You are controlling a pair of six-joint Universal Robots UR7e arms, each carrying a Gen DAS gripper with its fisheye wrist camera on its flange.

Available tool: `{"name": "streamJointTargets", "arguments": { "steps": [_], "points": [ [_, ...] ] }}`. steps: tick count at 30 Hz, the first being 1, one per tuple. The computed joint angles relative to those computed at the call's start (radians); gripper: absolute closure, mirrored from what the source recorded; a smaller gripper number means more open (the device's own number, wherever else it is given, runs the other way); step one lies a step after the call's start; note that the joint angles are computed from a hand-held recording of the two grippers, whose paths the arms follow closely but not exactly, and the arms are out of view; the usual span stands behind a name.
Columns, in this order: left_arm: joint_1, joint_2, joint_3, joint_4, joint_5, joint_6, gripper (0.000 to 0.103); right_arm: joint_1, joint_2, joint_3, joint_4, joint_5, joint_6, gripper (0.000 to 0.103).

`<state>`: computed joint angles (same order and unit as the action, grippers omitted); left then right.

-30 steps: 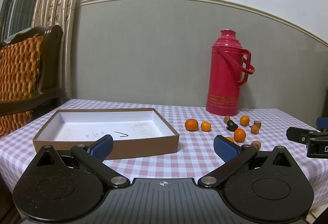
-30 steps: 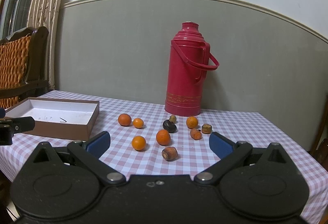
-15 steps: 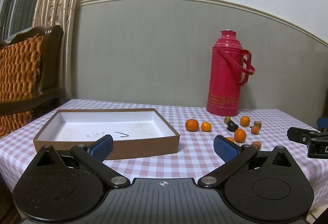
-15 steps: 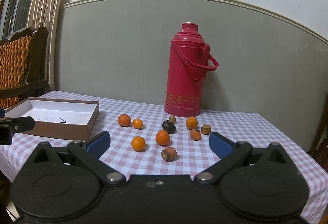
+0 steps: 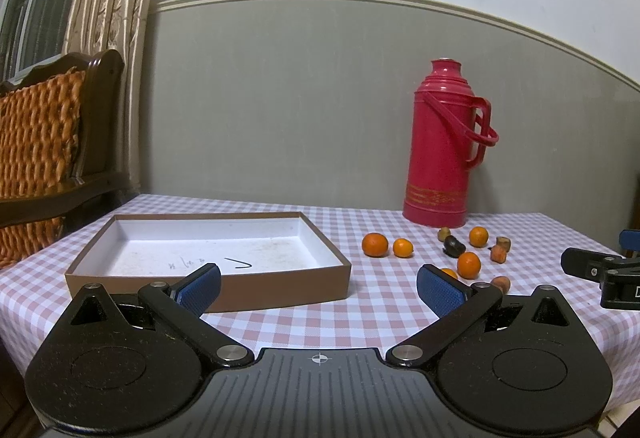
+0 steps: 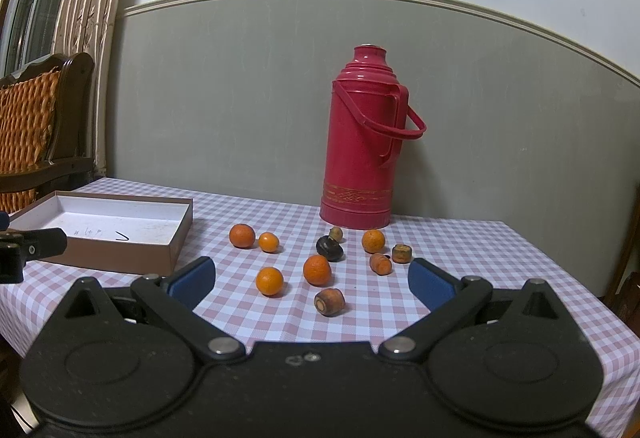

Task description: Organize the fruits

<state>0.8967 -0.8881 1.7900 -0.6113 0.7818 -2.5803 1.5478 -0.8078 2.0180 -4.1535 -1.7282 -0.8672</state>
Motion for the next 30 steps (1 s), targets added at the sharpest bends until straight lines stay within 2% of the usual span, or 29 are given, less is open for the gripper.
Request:
{"name": "streamJointTargets", "arguments": {
  "steps": [25, 28, 30],
  "points": [
    [-0.006, -0.002, 0.008, -0.019, -0.002, 0.012, 0.0, -0.001, 0.0, 0.0, 0.001, 0.0, -0.002, 0.006],
    [-0.009, 0.003, 0.005, -0.018, -0.01, 0.024, 0.0, 0.002, -0.004, -0.004, 0.02, -0.013, -0.001, 0.006],
    [-0.007, 0.015, -0.021, 0.028, -0.005, 0.023, 0.0, 0.007, -0.01, -0.015, 0.062, -0.042, -0.002, 0.006]
  ]
}}
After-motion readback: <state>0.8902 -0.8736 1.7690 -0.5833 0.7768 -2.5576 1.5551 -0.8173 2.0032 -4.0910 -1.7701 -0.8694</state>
